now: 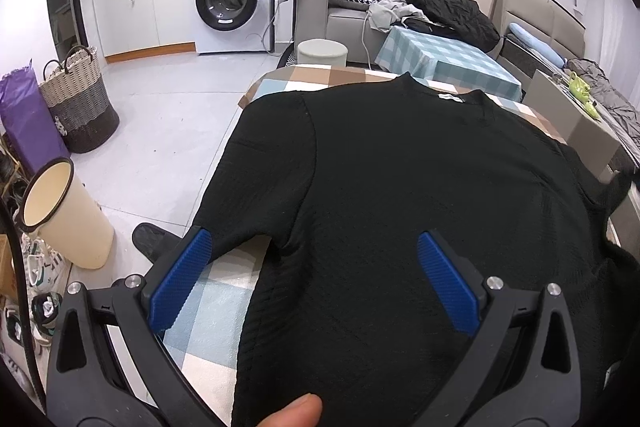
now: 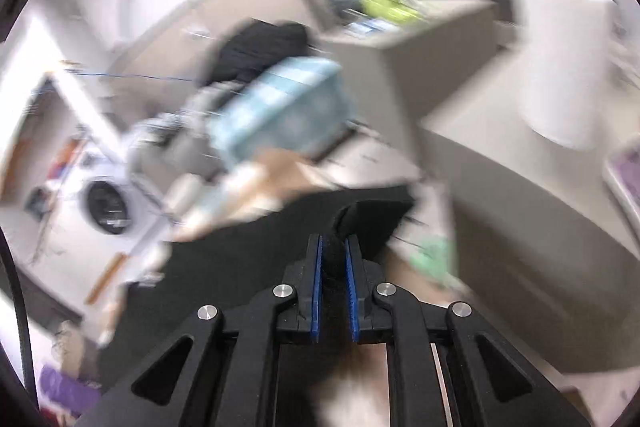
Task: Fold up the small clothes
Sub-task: 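Grasp the sweater's side edge with the right gripper and fold it over the middle, then grasp the opposite side edge with the left gripper and fold it over the middle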
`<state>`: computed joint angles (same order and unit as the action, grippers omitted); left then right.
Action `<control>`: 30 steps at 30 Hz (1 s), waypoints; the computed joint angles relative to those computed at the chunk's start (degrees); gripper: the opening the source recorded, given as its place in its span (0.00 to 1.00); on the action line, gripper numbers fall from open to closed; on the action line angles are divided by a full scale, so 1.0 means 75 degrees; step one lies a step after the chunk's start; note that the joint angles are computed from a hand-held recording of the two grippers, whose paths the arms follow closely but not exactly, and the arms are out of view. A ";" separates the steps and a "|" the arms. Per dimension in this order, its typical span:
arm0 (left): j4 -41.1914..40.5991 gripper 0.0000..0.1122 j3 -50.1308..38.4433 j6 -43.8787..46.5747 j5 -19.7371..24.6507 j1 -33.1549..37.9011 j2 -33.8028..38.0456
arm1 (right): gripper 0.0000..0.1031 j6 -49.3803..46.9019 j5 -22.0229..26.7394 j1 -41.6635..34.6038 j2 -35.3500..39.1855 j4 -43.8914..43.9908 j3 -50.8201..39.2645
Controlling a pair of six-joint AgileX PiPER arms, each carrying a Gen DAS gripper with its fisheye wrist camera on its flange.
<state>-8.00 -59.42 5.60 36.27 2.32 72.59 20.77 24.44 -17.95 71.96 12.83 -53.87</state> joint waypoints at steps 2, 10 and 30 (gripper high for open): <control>-0.0008 0.91 0.0042 -0.0008 -0.0042 0.0017 -0.0077 | 0.10 -0.1528 0.0170 0.0521 0.0197 0.1197 -0.0487; 0.0310 0.91 0.0121 -0.0313 -0.0019 -0.0093 -0.0226 | 0.44 -0.4017 0.2093 0.1899 0.0908 0.2733 -0.1325; -0.2549 0.91 -0.0190 0.1932 0.1422 0.2875 0.0856 | 0.53 -0.0993 0.1710 0.2687 -0.0479 0.0315 0.0375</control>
